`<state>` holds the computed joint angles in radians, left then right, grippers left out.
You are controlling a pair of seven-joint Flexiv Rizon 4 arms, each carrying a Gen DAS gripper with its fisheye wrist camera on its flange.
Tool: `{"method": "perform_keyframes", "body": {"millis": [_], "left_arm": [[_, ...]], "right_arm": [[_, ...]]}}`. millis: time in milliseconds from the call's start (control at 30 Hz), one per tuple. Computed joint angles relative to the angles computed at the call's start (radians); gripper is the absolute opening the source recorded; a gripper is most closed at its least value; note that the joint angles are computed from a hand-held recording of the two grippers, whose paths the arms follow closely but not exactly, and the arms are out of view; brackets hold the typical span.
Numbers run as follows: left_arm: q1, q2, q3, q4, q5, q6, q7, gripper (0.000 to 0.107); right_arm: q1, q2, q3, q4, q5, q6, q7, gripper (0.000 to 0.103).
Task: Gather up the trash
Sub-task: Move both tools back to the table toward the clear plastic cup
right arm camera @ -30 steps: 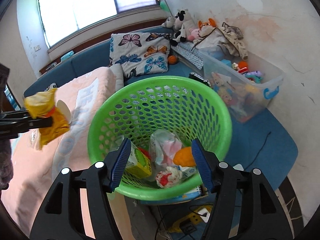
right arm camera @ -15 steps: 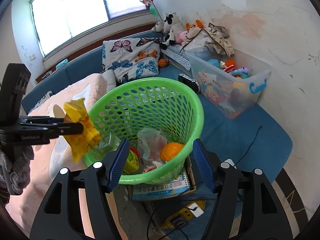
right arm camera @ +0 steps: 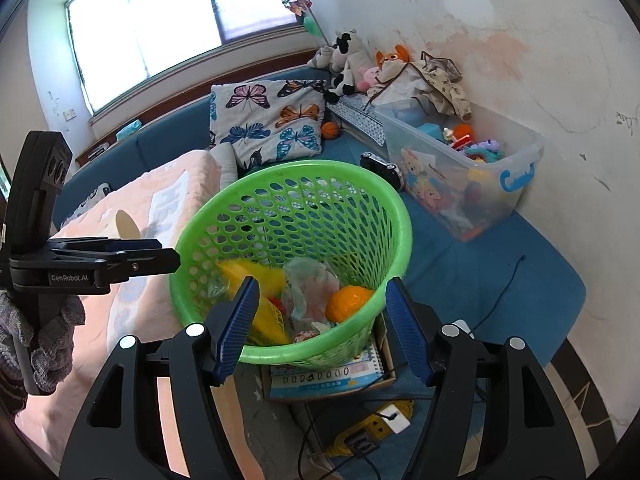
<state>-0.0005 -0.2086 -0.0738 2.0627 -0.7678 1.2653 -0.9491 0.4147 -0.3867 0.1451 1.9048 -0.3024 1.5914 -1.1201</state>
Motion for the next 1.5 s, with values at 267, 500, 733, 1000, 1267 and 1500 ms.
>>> {"method": "perform_keyframes", "body": {"millis": [267,500,733,1000,1267,1500], "left_arm": [[0.002,0.094,0.05,0.098,0.025,0.075,0.007,0.06],[0.025,0.2,0.135,0.223,0.089,0.15,-0.051,0.06],[0.093,0.267,0.213,0.299,0.219,0.185,-0.115,0.072],[0.125,0.274,0.256,0.337,0.111,0.129,-0.007,0.078],[0.165,0.229,0.239,0.328,0.159,0.128,0.0,0.079],[0.193,0.192,0.224,0.312,0.167,0.138,-0.008,0.078]], "right_arm": [[-0.001,0.003,0.018,-0.004,0.005,-0.004,-0.007,0.068],[0.008,-0.007,0.059,-0.027,0.009,-0.019,-0.038,0.071],[0.039,-0.031,0.09,-0.071,0.014,-0.04,-0.067,0.072],[0.097,-0.065,0.105,-0.126,0.005,-0.076,-0.091,0.074],[0.124,-0.1,0.128,-0.179,0.015,-0.123,-0.126,0.074],[0.13,-0.136,0.159,-0.229,0.047,-0.165,-0.157,0.074]]}}
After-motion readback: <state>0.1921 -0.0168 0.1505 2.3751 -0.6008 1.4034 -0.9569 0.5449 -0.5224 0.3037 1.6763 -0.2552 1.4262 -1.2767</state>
